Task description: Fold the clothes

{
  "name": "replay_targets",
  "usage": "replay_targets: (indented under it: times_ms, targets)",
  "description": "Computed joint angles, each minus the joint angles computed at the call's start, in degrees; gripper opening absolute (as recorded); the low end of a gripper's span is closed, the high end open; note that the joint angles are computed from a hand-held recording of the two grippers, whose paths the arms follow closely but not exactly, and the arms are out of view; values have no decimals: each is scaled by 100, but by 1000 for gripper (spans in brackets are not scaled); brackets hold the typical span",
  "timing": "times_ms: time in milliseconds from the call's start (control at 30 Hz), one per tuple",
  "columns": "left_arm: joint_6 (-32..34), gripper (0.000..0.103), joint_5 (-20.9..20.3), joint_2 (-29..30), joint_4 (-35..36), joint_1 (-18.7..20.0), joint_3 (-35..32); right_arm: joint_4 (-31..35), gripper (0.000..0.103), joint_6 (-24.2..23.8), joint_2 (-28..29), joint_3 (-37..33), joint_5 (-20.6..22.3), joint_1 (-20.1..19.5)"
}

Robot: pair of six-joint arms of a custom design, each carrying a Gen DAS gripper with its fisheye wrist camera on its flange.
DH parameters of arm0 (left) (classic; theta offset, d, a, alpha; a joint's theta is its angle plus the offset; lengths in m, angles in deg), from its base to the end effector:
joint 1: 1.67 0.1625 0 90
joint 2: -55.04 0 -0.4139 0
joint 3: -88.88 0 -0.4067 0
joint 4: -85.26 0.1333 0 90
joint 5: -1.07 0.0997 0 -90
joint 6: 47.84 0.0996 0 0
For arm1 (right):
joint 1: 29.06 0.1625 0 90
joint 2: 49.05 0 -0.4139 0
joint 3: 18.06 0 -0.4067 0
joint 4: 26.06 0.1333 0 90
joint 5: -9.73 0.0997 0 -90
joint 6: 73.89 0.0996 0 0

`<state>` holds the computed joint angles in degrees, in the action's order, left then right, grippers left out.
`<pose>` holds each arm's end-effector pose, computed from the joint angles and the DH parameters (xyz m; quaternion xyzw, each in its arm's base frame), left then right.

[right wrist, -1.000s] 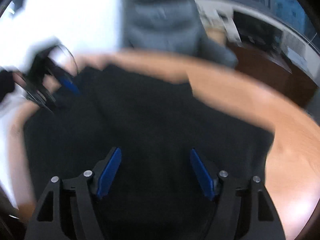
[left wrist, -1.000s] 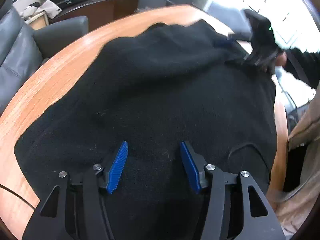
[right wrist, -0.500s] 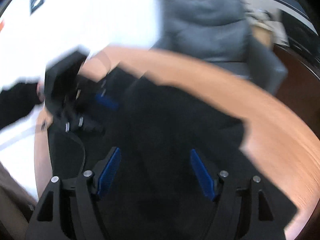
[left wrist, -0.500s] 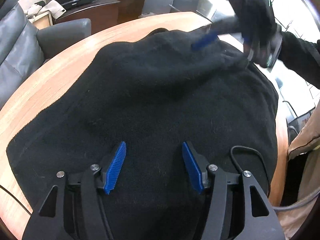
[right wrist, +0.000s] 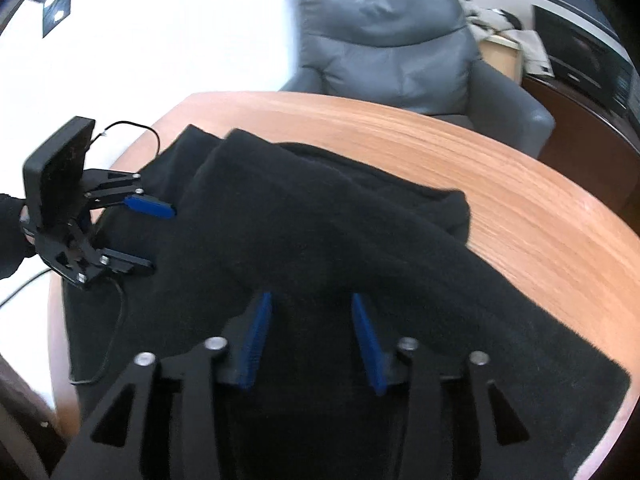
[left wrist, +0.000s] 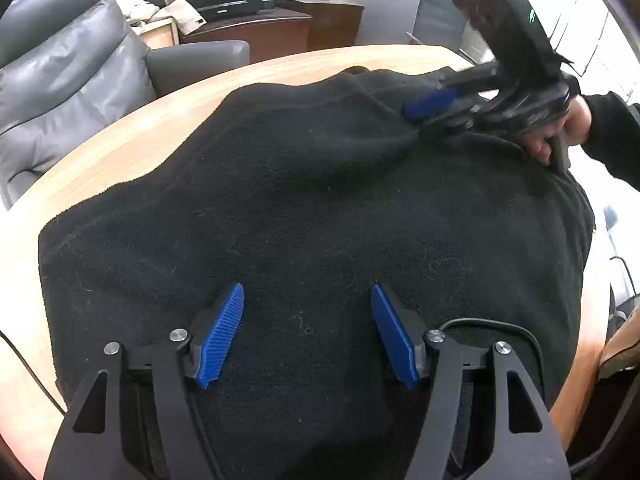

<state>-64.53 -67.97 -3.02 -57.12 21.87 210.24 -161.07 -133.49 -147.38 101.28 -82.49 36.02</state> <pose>-0.3744 -0.3474 0.0402 0.4276 0.8807 -0.0502 0.1975 -0.0727 -0.4638 0.3758 0.2876 -0.9347 0.1411 0.1538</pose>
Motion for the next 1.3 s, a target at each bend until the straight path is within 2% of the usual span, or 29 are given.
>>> replay_targets:
  times_ms: [67, 133, 233, 367, 433, 500, 600, 733, 833, 900, 933, 967, 1033, 1067, 1133, 1200, 1267, 1300]
  targets:
    - [5, 67, -57, 113, 36, 13, -101, -13, 67, 60, 104, -132, 142, 237]
    - [59, 69, -187, 115, 226, 76, -220, 159, 71, 254, 269, -467, 269, 396]
    - [98, 72, -300, 139, 330, 148, -305, 1293, 73, 776, 928, -1435, 418, 630]
    - [225, 72, -226, 73, 355, 149, -243, 2724, 72, 1293, 2036, -2621, -197, 949]
    - [235, 73, -242, -97, 369, 154, -148, 3070, 72, 1813, 2495, -2976, -560, 1009]
    - [271, 73, -249, -225, 337, 147, -47, 3268, 72, 2045, 2686, -3073, -678, 1008]
    - [297, 76, -254, -351, 300, 157, 50, 3409, 72, 2159, 2770, -3144, -492, 936]
    - [262, 81, -221, -278, 167, 137, 56, 3120, 71, 2011, 2710, -3010, -337, 868]
    - [266, 81, -186, -318, 158, 122, 98, 2327, 54, 1875, 2530, -2624, -293, 843]
    - [271, 81, -205, -370, 172, 130, 125, 1829, 21, 1852, 2362, -2375, -300, 743]
    - [276, 81, -213, -388, 170, 133, 137, 1624, 18, 1851, 2270, -2255, -293, 687]
    - [278, 81, -222, -406, 173, 138, 145, 1495, 20, 1862, 2147, -2131, -227, 622]
    - [264, 81, -241, -438, 233, 148, 132, 1265, 34, 1796, 1806, -1853, -121, 546]
    - [254, 81, -252, -455, 281, 152, 116, 1103, 44, 1592, 1486, -1631, 32, 516]
    - [239, 81, -289, -525, 413, 155, 62, 698, 55, 1247, 836, -1195, 284, 465]
    - [158, 82, -323, -643, 286, 167, 91, 252, 77, 984, 95, -700, 368, 360]
    - [-94, 93, -339, -795, 110, 213, 145, 161, 84, 777, -570, -295, 479, 133]
    - [-245, 99, -321, -859, 83, 240, 174, 219, 84, 697, -847, -95, 421, 42]
